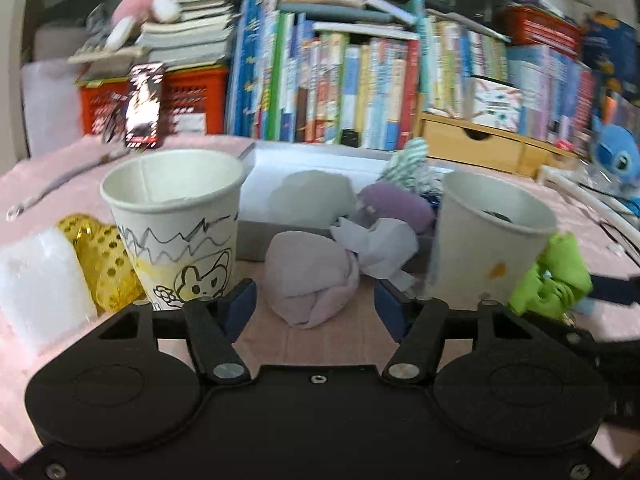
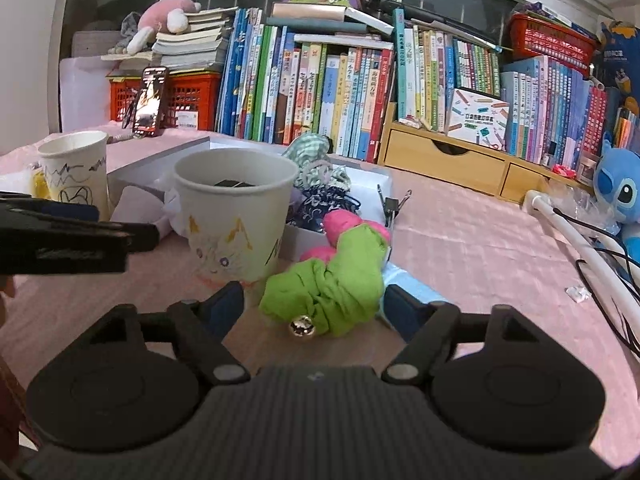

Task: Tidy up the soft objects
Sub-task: 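Move the left tool to the lavender cloth bundle while the right tool approaches the green scrunchie, then close the left tool on the lavender bundle while the right tool grips the green scrunchie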

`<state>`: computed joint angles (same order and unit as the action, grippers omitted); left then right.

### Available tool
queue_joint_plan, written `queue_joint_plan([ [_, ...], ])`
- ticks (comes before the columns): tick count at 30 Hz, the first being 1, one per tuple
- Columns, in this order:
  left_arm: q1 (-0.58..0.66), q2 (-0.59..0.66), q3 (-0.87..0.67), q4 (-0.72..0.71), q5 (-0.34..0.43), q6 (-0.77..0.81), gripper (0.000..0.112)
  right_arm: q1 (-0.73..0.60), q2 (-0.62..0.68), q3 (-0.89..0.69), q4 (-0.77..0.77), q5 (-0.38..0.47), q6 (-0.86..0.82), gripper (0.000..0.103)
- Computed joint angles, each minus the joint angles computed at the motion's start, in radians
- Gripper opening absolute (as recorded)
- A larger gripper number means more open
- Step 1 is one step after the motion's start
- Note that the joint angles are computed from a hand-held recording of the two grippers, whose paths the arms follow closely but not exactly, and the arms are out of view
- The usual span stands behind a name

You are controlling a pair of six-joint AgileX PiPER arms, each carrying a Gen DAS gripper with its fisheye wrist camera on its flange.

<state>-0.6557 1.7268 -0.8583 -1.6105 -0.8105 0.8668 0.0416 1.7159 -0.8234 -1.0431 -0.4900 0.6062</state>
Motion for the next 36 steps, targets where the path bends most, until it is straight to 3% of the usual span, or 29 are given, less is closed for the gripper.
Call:
queue_joint_plan([
  [12, 0.045, 0.043, -0.046, -0.013, 0.027, -0.002, 0.050, 0.031, 0.033, -0.045, -0.007, 0.054, 0.012, 0.071],
  [17, 0.041, 0.024, -0.020, 0.013, 0.040, -0.030, 0.048, 0.033, 0.026, -0.045, -0.027, 0.051, 0.040, 0.055],
  [26, -0.010, -0.050, 0.047, 0.002, 0.042, -0.013, 0.048, -0.004, 0.001, -0.044, -0.105, 0.018, 0.184, 0.038],
  [32, -0.067, -0.095, 0.101, -0.029, 0.021, -0.001, 0.052, -0.019, -0.030, -0.019, -0.138, 0.002, 0.205, 0.038],
  [36, -0.085, -0.071, 0.090, -0.021, -0.029, 0.010, 0.061, -0.007, -0.021, -0.019, -0.079, 0.023, 0.146, 0.057],
])
